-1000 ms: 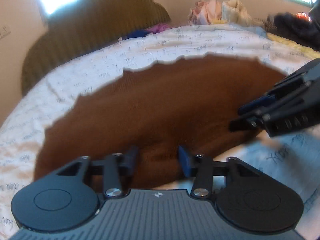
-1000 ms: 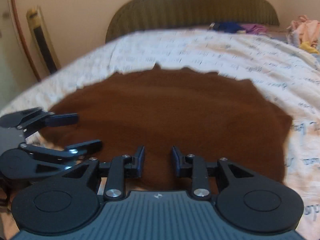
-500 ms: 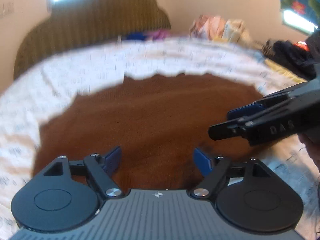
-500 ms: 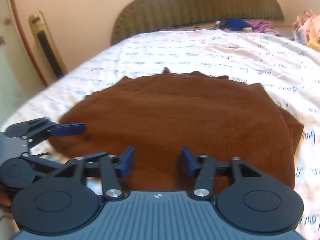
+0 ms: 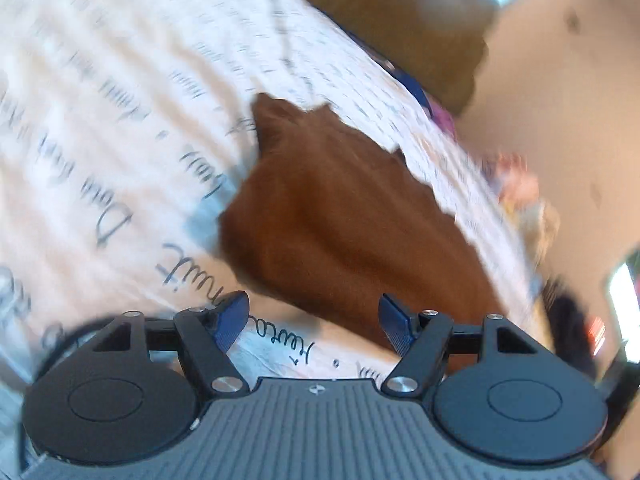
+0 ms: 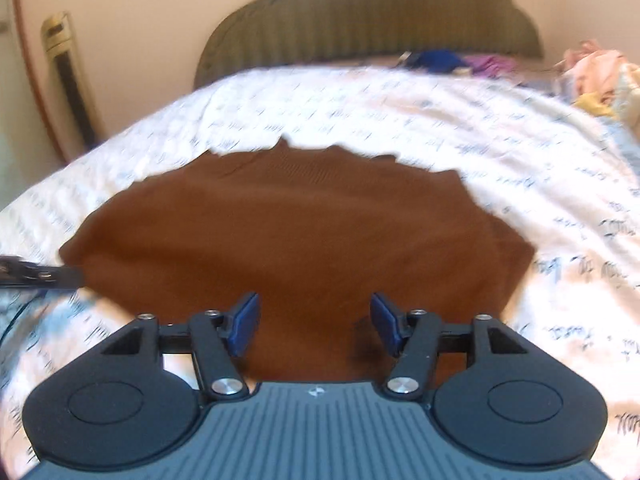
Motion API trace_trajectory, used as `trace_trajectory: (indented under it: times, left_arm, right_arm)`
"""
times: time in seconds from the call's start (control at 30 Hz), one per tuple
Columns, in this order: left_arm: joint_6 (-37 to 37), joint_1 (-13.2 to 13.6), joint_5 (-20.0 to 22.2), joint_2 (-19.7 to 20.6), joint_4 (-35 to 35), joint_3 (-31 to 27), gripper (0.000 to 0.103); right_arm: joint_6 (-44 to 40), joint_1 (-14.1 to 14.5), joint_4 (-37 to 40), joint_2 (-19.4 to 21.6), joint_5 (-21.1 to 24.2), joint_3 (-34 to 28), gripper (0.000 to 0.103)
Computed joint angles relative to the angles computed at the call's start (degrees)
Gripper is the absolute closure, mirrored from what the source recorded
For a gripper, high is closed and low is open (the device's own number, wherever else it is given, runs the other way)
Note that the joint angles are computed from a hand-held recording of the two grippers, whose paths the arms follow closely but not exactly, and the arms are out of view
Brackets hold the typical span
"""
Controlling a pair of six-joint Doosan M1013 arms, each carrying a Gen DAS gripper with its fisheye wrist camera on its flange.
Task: Fold small clothes
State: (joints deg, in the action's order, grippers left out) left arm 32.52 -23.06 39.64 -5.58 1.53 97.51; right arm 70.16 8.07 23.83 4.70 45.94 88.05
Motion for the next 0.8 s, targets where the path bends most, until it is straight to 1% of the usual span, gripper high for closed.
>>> trace_trajectory:
  times: [0.03,0.07,0.1,0.13,0.17,0.2,0.27,0.33,0.37,0.4,0.47,0.53,0.57,0.63,0.7,0.8]
  left_arm:
    - [-3.8,0.3,-1.4,-0.2,0.2,0.6,0.033]
    - [-7.8,0.7,-2.6,-0.3,0.4,1.0,0.033]
    - [-11.3,0.9,-4.0,-0.3,0.8,1.4,0.031]
    - [-14.2,1.2,-5.3,-0.2,1.5,1.5,0.031]
    - [-16.7,1.2,-5.5,0.2,3.4,1.2,0.031]
    - [-18.6,1.0,-5.1,0.7,5.2,0.7,0.032]
    - [-21.8,0.7,-4.6,1.6,8.9,-0.2,0.038]
    - [-23.7,0.4,-2.0,2.8,11.1,-1.6,0.062]
    - [-23.5,0.8,-0.7,3.2,10.9,-2.0,0.083]
    - [-24.7,0.7,-0.2,3.5,11.5,-2.2,0.090]
    - [-27.1,0.1,-0.3,3.5,14.7,-2.2,0.093]
    - [-26.1,-2.3,1.8,3.9,22.2,-3.4,0.094]
    - [-24.5,-3.7,3.3,4.1,26.4,-4.1,0.094]
    - [-21.5,-6.2,4.7,4.8,32.7,-5.1,0.094]
    - [-18.7,-8.0,5.5,5.3,36.5,-5.6,0.094]
    - [-15.3,-10.0,7.2,6.2,40.0,-6.4,0.094]
  right_arm:
    - [1.7,0.2,-2.0,0.7,1.9,-0.6,0.028]
    - [1.5,0.3,-3.2,1.7,3.4,-0.5,0.027]
    - [-1.8,0.4,-3.3,1.1,1.9,0.9,0.025]
    - [-4.7,0.7,-2.9,0.4,-1.0,2.6,0.025]
    - [-4.7,0.7,-2.6,0.2,-1.6,3.0,0.025]
    - [-3.5,0.6,-2.3,0.4,-0.9,2.6,0.025]
    - [-3.5,0.4,-1.8,0.7,-0.5,2.2,0.025]
    - [-3.8,0.4,-1.7,0.9,-0.7,2.1,0.025]
    - [-3.7,0.5,-2.0,0.9,-0.7,2.1,0.025]
    - [-3.6,0.4,-2.2,1.0,-0.2,1.7,0.025]
    - [-2.5,0.0,-2.8,1.0,1.8,0.7,0.025]
    - [0.7,0.0,-2.4,1.1,3.8,-1.0,0.024]
    - [1.6,-0.5,0.2,1.3,4.4,-1.9,0.024]
    - [1.1,-2.0,9.0,2.7,6.8,-4.1,0.024]
    - [1.1,-2.5,17.1,5.3,11.0,-7.9,0.024]
    - [1.6,-1.1,23.8,11.0,19.8,-16.1,0.024]
